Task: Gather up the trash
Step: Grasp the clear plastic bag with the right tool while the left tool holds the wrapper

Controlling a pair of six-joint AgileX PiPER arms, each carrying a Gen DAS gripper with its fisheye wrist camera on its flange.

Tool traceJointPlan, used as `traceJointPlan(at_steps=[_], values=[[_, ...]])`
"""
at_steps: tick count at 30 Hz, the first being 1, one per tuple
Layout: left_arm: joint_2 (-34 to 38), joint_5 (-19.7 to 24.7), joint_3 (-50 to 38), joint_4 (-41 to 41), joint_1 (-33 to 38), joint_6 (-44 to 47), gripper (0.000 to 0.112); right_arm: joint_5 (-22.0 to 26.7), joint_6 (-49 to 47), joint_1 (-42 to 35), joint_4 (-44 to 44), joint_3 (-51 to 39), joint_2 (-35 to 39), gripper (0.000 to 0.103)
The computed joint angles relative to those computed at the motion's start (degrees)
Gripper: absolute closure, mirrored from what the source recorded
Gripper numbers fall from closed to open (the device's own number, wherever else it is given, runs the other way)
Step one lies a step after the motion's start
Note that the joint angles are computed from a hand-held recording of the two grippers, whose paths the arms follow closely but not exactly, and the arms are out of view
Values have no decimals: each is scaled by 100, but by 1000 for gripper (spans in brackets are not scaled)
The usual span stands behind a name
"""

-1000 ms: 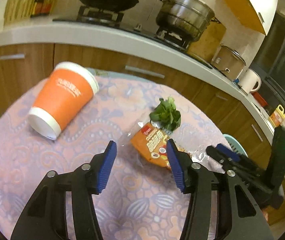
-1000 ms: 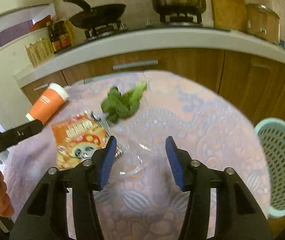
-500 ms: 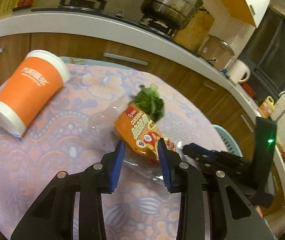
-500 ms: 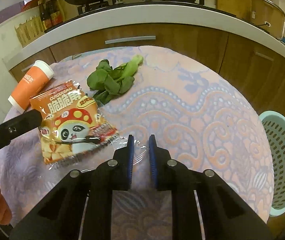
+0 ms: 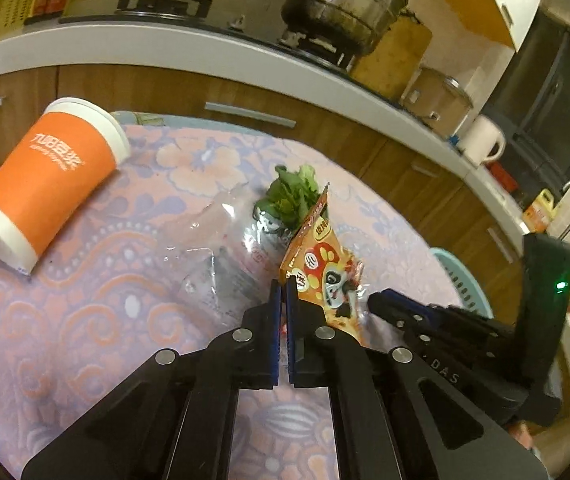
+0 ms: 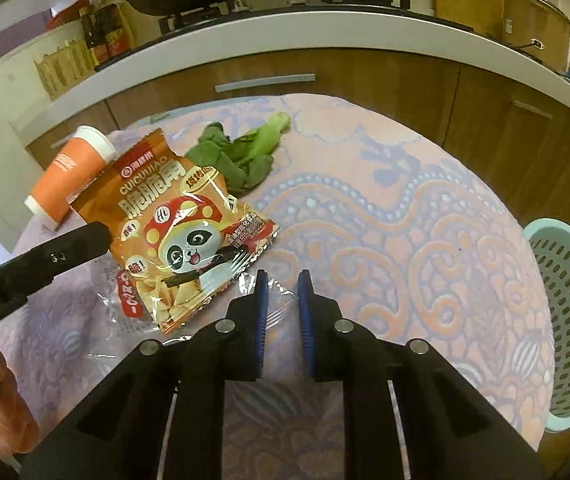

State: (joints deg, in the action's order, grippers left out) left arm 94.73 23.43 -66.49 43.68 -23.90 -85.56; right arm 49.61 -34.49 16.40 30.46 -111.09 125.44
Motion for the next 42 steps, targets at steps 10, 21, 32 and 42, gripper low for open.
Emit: traceJointPlan(at_steps=[10, 21, 32, 42], values=[[-1089, -24, 969, 1506, -201, -1763, 112, -10, -690, -111, 683, 343, -214, 88], [-2479, 722, 1610, 2158, -422, -2362, 112, 578, -1084, 419, 485, 49, -452, 8], [-3103, 948, 1903, 2228, -461, -2410, 112, 576, -241, 1146, -1019, -789, 257, 8], [-2864, 501, 1957, 2193, -182, -2405, 112, 603, -342, 1037, -722, -846, 303, 62]])
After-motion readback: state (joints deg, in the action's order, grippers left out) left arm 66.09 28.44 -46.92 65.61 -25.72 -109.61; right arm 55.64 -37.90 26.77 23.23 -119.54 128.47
